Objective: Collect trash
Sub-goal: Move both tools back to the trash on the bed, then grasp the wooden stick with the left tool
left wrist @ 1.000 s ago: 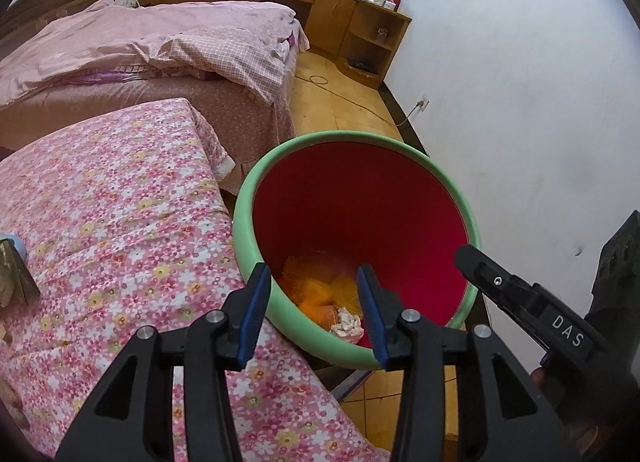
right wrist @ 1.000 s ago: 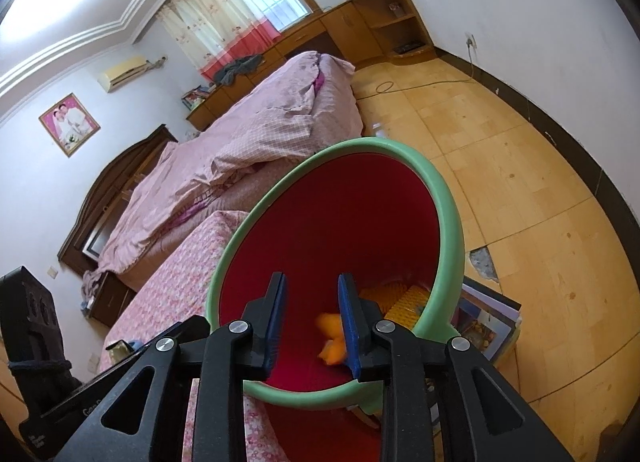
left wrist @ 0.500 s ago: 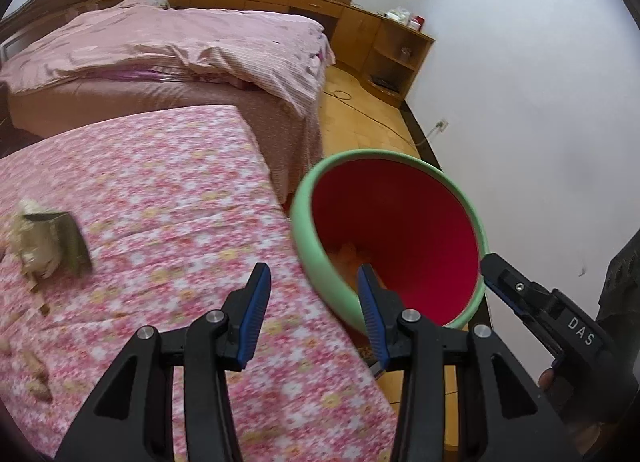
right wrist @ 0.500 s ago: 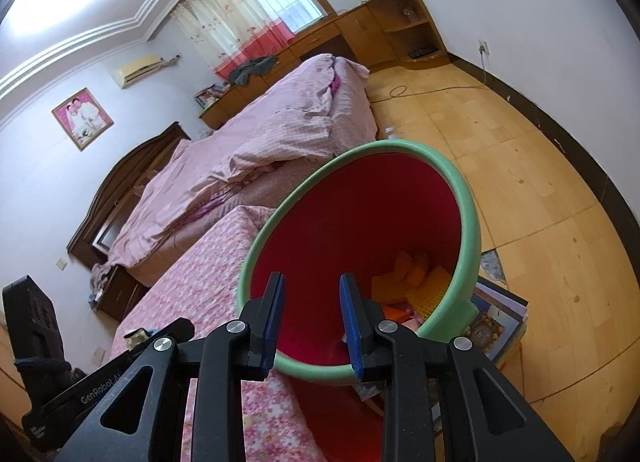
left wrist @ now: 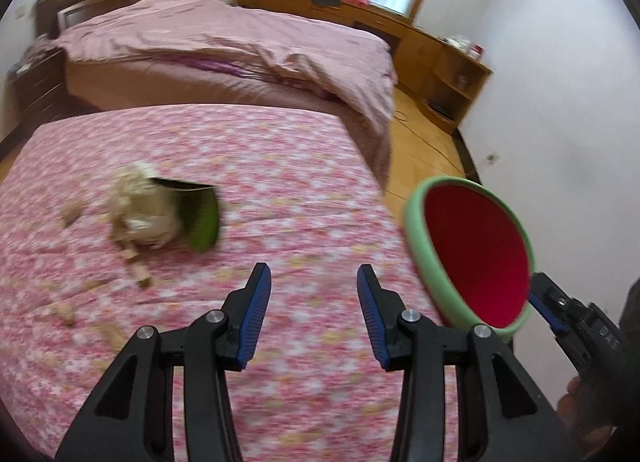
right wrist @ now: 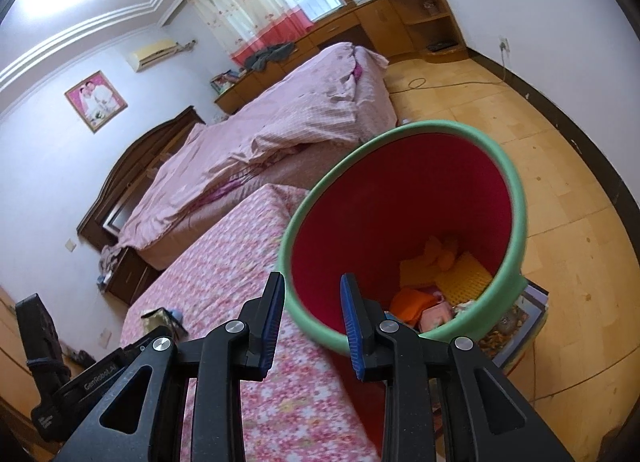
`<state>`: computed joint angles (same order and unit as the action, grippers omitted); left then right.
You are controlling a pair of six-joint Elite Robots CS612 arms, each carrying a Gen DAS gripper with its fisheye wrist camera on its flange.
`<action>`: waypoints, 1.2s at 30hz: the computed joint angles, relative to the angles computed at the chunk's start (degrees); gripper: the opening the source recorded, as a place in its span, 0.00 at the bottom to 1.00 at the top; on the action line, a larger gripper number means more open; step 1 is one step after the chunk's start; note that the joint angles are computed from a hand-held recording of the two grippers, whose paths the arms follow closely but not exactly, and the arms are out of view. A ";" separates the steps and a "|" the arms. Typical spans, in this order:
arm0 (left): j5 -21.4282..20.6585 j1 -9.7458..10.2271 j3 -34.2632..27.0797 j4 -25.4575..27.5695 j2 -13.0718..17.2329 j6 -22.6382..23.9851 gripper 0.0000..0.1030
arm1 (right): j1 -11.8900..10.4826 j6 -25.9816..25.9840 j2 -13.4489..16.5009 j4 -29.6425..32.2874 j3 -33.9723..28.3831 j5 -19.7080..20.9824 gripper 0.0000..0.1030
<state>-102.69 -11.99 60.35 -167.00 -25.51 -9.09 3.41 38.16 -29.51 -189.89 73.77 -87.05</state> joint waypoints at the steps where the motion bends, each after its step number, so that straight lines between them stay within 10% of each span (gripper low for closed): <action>1: 0.52 0.24 -0.05 -0.05 0.10 -0.61 0.43 | 0.14 -0.31 0.12 0.34 -0.34 0.03 0.29; 23: 10.59 2.95 -8.88 7.74 6.19 -6.63 0.41 | 1.61 -4.33 3.81 9.99 -8.13 4.81 0.29; 36: 9.61 3.65 -8.84 7.06 6.33 -7.53 0.09 | 1.91 -4.25 3.57 11.25 -8.54 6.41 0.29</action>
<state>-93.08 -8.35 51.51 -159.95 -19.18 -16.62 5.32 33.91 -25.95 -178.64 65.24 -80.64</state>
